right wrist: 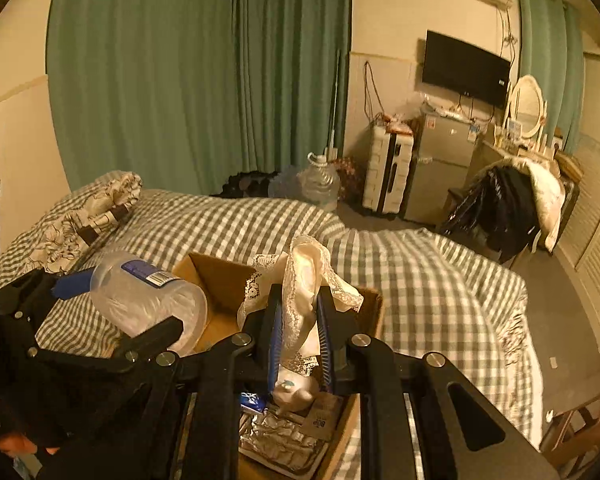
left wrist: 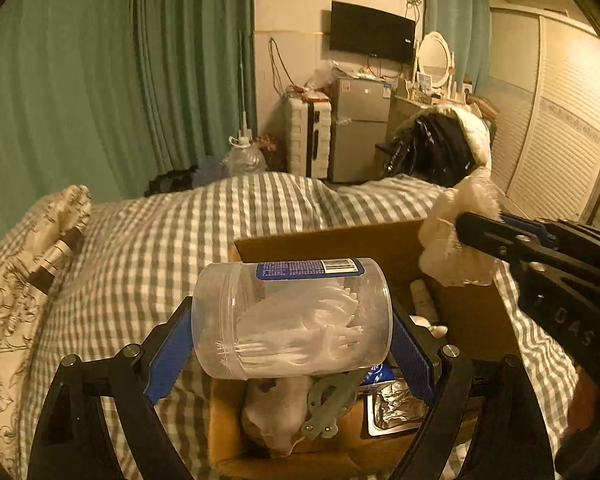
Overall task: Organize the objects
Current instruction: 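Lower the floss jar and lace cloth into the box and release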
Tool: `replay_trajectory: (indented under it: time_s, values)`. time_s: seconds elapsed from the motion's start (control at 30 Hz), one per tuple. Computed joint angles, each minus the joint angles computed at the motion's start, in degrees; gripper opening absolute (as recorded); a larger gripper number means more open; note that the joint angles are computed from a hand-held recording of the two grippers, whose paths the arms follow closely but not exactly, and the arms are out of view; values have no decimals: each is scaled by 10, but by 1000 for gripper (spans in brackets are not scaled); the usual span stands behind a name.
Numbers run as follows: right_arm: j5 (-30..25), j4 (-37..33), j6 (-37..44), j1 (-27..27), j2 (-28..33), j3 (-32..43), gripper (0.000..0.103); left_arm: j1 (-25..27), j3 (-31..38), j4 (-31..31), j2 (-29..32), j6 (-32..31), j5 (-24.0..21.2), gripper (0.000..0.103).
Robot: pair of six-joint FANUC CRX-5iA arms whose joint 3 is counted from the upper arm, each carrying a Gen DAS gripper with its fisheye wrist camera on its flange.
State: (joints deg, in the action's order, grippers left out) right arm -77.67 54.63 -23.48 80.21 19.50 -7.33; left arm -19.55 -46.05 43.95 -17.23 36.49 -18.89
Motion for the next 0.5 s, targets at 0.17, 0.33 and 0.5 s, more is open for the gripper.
replay_trajectory:
  time_s: [0.17, 0.33, 0.5]
  values:
    - [35, 7, -32, -10, 3, -19, 25, 0, -3, 18, 18, -27, -11, 91]
    - [4, 12, -45, -2, 9, -13, 79, 13, -1, -25, 7, 21, -18, 103]
    - [-51, -4, -40, 20, 9, 13, 81, 30, -4, -54, -38, 45, -38, 103]
